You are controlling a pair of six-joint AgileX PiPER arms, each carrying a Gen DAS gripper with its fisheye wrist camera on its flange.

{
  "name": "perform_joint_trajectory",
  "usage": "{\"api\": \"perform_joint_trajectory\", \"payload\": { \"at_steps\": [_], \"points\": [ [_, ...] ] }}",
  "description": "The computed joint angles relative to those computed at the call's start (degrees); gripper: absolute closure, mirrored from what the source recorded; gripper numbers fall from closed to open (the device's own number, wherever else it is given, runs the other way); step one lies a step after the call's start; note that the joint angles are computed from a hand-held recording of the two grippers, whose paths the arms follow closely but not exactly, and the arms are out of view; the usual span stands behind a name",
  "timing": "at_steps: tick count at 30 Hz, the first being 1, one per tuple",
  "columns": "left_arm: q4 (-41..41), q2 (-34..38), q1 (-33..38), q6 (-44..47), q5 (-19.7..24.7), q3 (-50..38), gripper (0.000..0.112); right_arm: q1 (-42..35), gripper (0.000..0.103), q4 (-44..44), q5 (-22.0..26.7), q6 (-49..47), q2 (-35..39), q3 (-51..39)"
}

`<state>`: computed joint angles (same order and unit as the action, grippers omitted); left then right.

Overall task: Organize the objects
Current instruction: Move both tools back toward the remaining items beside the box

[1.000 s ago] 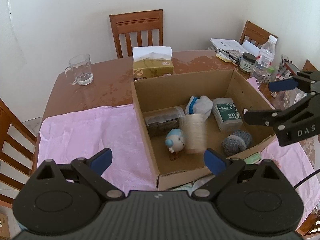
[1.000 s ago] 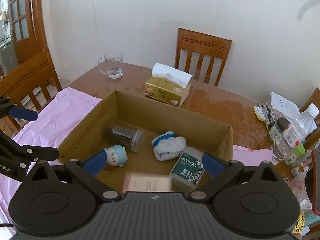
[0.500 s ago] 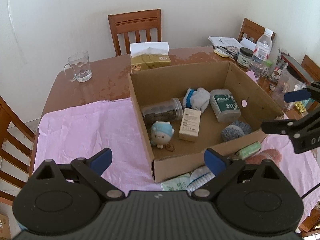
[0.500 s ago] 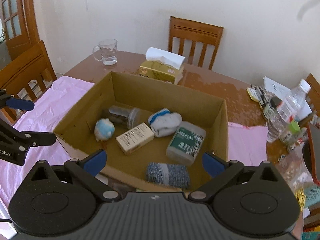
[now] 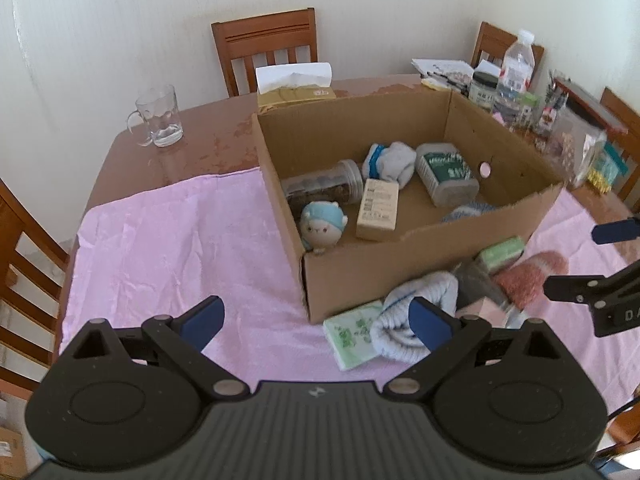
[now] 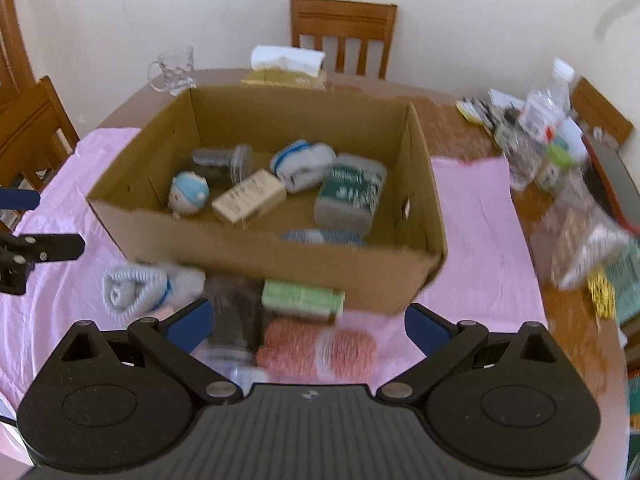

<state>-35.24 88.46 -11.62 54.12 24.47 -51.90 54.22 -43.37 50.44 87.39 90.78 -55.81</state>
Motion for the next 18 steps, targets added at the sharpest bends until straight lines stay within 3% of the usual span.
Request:
{"api": "perform_joint_trajectory", "payload": {
  "at_steps": [5, 10, 12, 18],
  "points": [
    [-2.1, -2.6, 0.7, 4.6, 0.0, 4.0, 0.014, 3.1, 0.000, 0.7, -0.1, 4.7, 1.0, 2.0],
    [-3.2, -4.7, -0.5, 4.3, 0.5, 7.2, 0.014, 4.1, 0.000, 4.5, -3.9, 1.7, 2.5, 3.7],
    [0.4, -5.5, -2.7, -0.3, 0.0, 8.3, 0.014, 4.3, 0.000, 5.9, -6.0, 0.0, 3.6, 4.6],
    [0.8, -6.6, -7.9, -3.6, -0.4, 11.9, 0.014, 4.0, 0.000, 7.9, -11.2, -1.7, 4.2, 8.7]
  ]
}}
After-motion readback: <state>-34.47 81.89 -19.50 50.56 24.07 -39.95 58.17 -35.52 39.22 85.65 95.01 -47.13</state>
